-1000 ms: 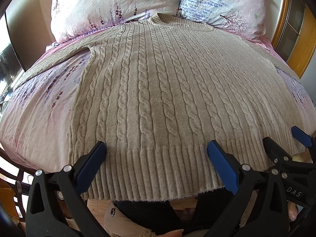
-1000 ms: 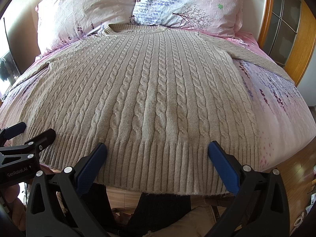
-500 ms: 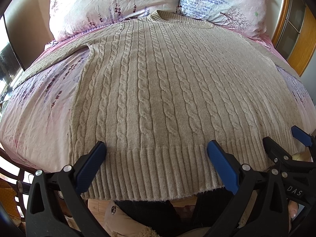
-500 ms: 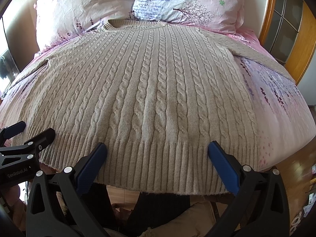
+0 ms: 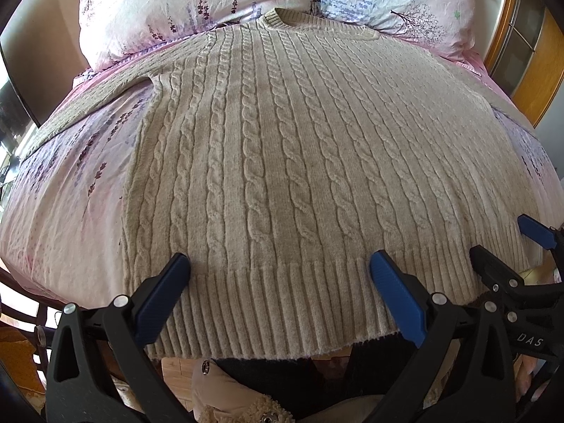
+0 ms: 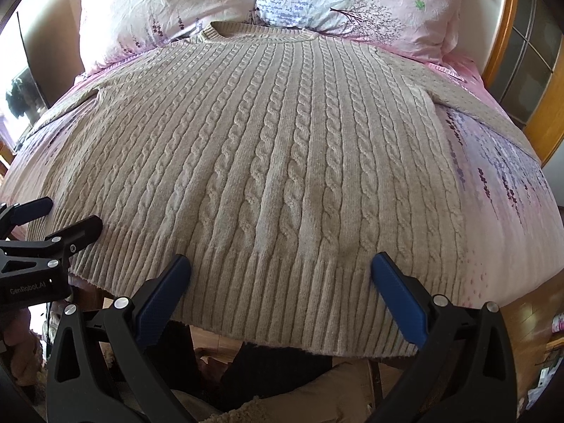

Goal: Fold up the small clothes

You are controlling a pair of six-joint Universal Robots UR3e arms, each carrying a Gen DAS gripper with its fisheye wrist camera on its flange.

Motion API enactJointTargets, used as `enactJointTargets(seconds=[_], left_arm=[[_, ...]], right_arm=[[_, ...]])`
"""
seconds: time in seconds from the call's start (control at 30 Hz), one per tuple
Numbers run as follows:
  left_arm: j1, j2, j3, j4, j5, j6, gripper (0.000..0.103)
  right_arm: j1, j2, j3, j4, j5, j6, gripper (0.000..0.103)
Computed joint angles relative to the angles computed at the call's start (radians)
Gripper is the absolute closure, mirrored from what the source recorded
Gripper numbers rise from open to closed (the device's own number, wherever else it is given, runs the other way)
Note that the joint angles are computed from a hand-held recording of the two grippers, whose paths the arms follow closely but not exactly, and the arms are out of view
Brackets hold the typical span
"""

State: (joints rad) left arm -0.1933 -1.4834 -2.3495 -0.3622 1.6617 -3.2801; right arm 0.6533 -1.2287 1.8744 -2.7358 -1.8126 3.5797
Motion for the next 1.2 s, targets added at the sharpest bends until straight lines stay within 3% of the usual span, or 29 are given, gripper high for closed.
enactJointTargets(seconds=[0.13,0.3,0.5,0.57,0.73,0.8,0.93,1.2], left_arm=[[0.014,-0.007,0.047,-0.075,-0.02,0.036,0.002],[0.054,-0.015,0.095,-0.142,-0.071,0.119,0.002],[0.103,-0.069,0.124,0.01,-0.068,0.145,0.002],[0.119,-0.101,0.147,0.071,-0.063,0.148,0.002],[0.165,-0.184,0.251,0.148,-0.088,0.212,0.002],[0.186,-0.211,0.29,0.173,-0.115,0.234,0.002],[0.223,-0.282,0.357,0.237,-0.157,0.274,0.002],[0.334,-0.39,0.492,0.157,-0.36,0.25,0.002]], right_arm=[[-0.044,-0.018,0.015,-0.001,0.067,-0.083,0.001],[-0.102,-0.038,-0.026,0.101,0.15,-0.148,0.001],[-0.317,-0.133,0.078,-0.029,0.205,-0.105,0.001],[-0.446,-0.17,0.124,-0.084,0.266,-0.068,0.005],[-0.756,-0.154,0.115,-0.093,0.381,0.077,0.038],[-0.853,-0.11,0.09,-0.111,0.428,0.13,0.043],[-0.965,-0.007,0.008,-0.113,0.443,0.216,0.046],[-1.033,0.077,-0.03,-0.157,0.454,0.305,0.054]])
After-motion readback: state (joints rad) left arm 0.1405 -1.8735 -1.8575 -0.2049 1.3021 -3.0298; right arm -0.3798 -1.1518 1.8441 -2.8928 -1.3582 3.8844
